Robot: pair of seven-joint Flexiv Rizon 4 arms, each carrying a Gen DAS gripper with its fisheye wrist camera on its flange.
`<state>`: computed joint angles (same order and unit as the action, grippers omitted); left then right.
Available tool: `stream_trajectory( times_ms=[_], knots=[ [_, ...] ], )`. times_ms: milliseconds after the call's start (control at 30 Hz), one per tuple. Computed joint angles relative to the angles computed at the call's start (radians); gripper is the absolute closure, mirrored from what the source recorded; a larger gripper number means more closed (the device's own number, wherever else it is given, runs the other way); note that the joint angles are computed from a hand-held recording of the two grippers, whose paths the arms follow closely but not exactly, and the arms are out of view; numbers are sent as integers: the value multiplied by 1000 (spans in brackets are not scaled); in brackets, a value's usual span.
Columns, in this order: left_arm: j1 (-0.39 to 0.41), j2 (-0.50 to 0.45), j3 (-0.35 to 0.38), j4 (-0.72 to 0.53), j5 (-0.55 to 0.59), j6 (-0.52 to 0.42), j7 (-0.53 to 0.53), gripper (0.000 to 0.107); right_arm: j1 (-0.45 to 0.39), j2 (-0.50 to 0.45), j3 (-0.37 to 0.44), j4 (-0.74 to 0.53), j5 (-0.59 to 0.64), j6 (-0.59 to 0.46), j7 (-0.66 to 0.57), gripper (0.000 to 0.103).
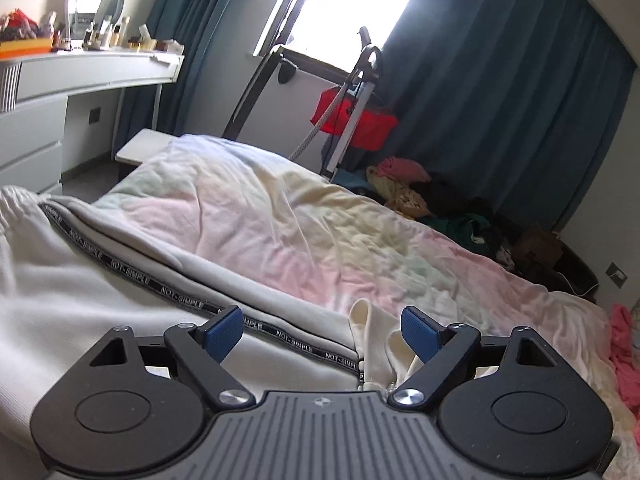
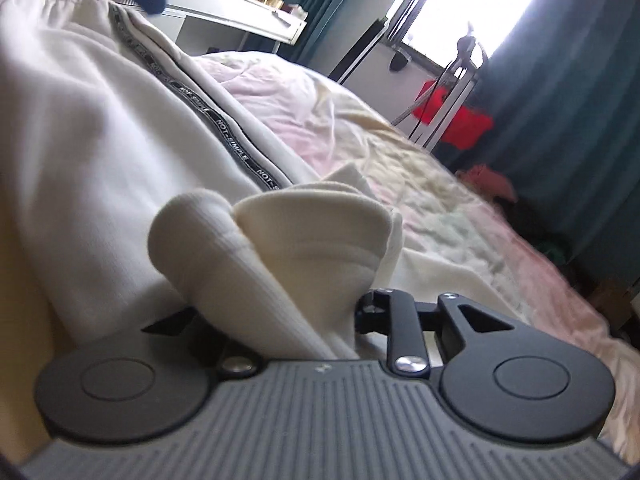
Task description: Fold clothes
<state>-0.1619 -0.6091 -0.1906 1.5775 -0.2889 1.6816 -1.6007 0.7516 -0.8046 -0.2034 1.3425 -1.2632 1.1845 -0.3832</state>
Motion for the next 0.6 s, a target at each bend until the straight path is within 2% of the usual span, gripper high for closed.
stream_trajectory(
  times_ms=[33, 100, 133, 167, 233, 333, 433, 500, 600],
  knots=[
    [-16, 0, 22, 1, -5, 11, -14, 19, -29, 0, 49, -6, 71, 12, -53, 62],
    [-72, -3, 101, -1, -19, 47, -59, 19, -80, 21, 142, 9, 224, 36, -154, 44],
    [-84, -3, 120, -2, -26, 55, -75, 19, -104, 35, 188, 20, 297, 43, -199, 40],
    [-81, -1, 115, 3, -28, 58, -85, 19, -133, 49, 244, 31, 376, 41, -253, 35],
    [-70, 4, 102, 14, -32, 64, -102, 19, -195, 81, 355, 54, 526, 33, -345, 35],
    [-2, 20, 13, 35, -20, 46, -97, 19, -266, 128, 483, 86, 692, 16, -459, 35],
    [82, 24, -103, 55, 14, 52, -62, 19, -314, 131, 547, 58, 819, 26, -523, 34],
    [124, 21, -167, 65, 38, 52, -34, 19, -327, 138, 552, 44, 889, 54, -514, 34],
    [147, 21, -212, 69, 60, 0, 17, 20, -282, 127, 448, -7, 923, 82, -426, 34]
  ],
)
